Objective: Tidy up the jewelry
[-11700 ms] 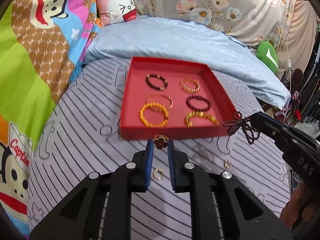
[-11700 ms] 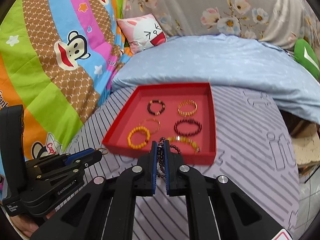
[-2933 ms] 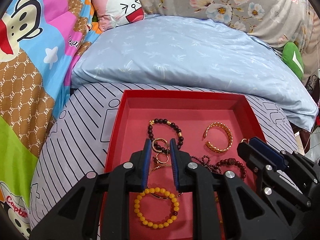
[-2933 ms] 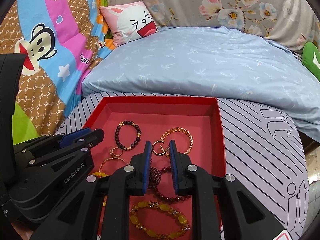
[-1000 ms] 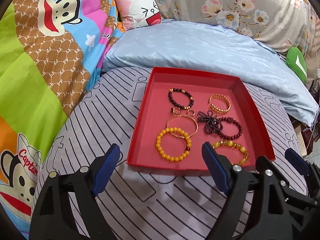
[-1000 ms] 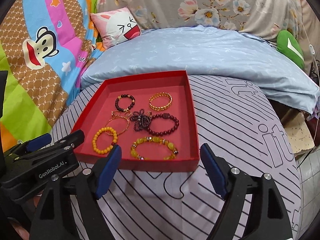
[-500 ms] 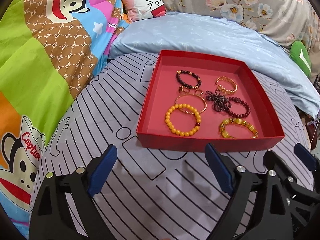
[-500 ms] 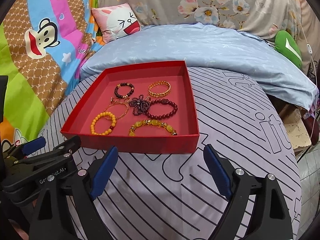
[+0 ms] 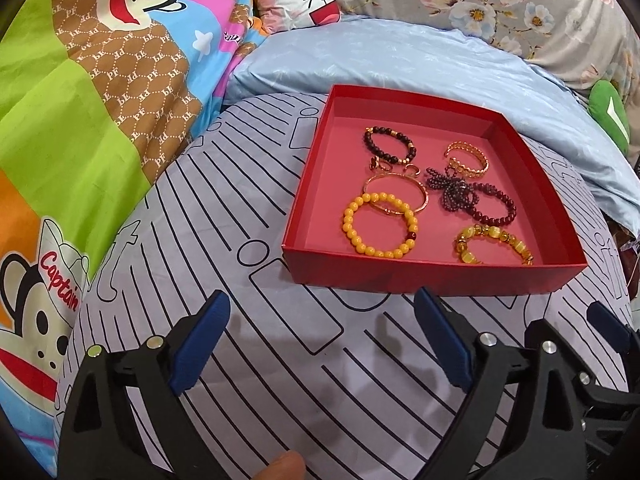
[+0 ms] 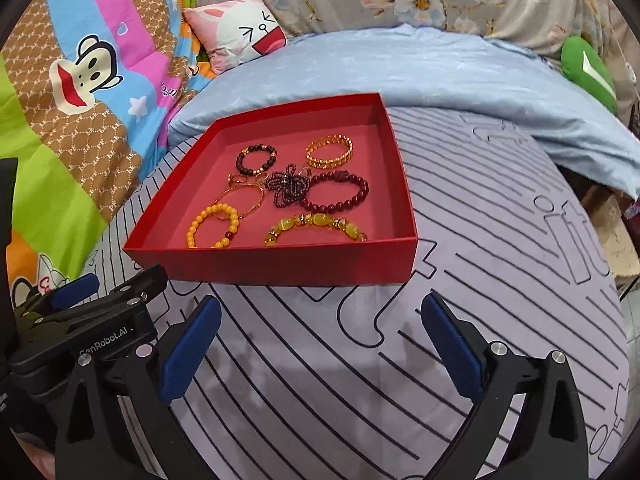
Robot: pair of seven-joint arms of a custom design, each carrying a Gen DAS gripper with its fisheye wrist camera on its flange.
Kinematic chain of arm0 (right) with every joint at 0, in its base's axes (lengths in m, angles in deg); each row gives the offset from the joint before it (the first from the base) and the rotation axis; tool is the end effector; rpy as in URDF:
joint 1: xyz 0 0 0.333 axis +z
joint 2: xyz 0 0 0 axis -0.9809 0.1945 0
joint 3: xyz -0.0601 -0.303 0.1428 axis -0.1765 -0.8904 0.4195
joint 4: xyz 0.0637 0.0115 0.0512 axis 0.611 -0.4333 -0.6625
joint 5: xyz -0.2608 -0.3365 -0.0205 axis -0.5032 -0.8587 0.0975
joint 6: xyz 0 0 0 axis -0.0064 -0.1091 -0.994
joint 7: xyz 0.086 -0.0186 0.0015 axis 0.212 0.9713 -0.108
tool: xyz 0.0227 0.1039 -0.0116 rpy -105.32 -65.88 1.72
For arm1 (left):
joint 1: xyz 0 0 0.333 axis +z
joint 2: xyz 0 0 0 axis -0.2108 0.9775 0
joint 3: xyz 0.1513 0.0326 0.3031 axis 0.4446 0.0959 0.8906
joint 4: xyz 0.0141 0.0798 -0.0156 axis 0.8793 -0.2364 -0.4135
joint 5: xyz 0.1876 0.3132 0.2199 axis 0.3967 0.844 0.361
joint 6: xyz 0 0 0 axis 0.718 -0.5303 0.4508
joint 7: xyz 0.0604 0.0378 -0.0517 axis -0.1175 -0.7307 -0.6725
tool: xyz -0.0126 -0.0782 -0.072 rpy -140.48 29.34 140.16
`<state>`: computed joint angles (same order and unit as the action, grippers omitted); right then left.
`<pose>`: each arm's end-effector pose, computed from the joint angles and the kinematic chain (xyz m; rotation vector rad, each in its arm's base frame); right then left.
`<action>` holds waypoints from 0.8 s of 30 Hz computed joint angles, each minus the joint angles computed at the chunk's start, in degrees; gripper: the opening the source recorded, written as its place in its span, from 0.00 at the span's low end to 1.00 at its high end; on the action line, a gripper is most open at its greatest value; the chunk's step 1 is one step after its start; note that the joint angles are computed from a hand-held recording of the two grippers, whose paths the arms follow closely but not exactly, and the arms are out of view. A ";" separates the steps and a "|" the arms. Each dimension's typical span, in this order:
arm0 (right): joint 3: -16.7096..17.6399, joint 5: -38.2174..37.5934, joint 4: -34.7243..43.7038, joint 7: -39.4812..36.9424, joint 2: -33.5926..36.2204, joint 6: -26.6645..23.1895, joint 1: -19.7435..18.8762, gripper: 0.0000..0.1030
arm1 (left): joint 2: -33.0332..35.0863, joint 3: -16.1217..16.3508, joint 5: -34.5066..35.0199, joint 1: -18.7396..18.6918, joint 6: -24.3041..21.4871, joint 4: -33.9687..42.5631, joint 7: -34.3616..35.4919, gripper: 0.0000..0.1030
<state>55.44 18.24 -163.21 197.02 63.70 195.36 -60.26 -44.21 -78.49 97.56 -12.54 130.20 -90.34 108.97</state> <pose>0.4791 0.2880 0.4104 -1.9051 1.5286 -0.4196 0.4631 -0.1367 0.4242 -2.0631 1.4890 -0.4986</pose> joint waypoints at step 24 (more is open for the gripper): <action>-0.40 -22.99 2.19 21.26 -0.69 -5.96 -1.17 0.94 | 1.56 0.03 1.41 -0.20 1.47 0.30 -0.94 0.87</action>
<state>55.03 -4.75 -161.01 218.27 63.01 189.40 -61.43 -42.65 -78.47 98.98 -12.74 131.68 -90.04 108.03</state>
